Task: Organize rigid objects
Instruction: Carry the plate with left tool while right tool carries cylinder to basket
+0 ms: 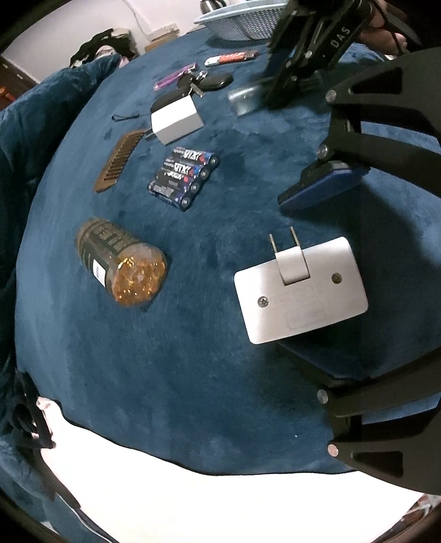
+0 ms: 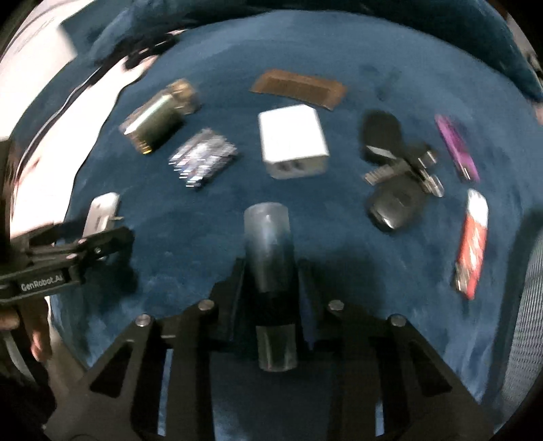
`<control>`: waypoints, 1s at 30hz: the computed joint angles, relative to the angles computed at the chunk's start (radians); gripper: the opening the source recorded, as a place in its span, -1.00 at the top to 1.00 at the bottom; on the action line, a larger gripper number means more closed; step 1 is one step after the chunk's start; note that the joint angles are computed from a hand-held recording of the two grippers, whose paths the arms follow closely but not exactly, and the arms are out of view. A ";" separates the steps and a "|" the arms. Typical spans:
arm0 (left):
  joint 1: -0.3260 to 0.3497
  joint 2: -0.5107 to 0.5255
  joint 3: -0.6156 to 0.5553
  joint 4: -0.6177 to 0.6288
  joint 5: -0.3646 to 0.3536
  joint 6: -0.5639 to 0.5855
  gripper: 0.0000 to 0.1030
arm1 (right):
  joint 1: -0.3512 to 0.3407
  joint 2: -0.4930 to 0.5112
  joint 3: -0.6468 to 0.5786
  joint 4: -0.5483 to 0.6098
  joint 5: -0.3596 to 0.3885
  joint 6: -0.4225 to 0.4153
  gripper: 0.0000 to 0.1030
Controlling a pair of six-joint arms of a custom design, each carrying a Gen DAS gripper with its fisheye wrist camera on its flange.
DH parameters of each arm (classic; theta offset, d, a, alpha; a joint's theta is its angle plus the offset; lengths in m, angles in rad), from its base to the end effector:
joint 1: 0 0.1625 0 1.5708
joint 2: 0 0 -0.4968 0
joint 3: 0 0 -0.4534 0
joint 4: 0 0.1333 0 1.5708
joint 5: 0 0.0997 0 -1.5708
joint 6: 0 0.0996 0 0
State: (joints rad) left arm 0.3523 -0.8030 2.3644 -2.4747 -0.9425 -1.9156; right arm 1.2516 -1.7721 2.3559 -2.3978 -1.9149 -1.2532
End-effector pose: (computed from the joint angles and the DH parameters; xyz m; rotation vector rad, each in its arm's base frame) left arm -0.2895 -0.3108 -0.0582 -0.5649 2.3267 -0.7701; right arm -0.0303 -0.4095 0.3324 1.1760 -2.4610 -0.0999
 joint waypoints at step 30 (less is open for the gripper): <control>-0.074 0.032 -0.135 0.246 -0.099 -0.023 -0.17 | -0.075 -0.131 -0.050 0.181 0.079 0.041 0.47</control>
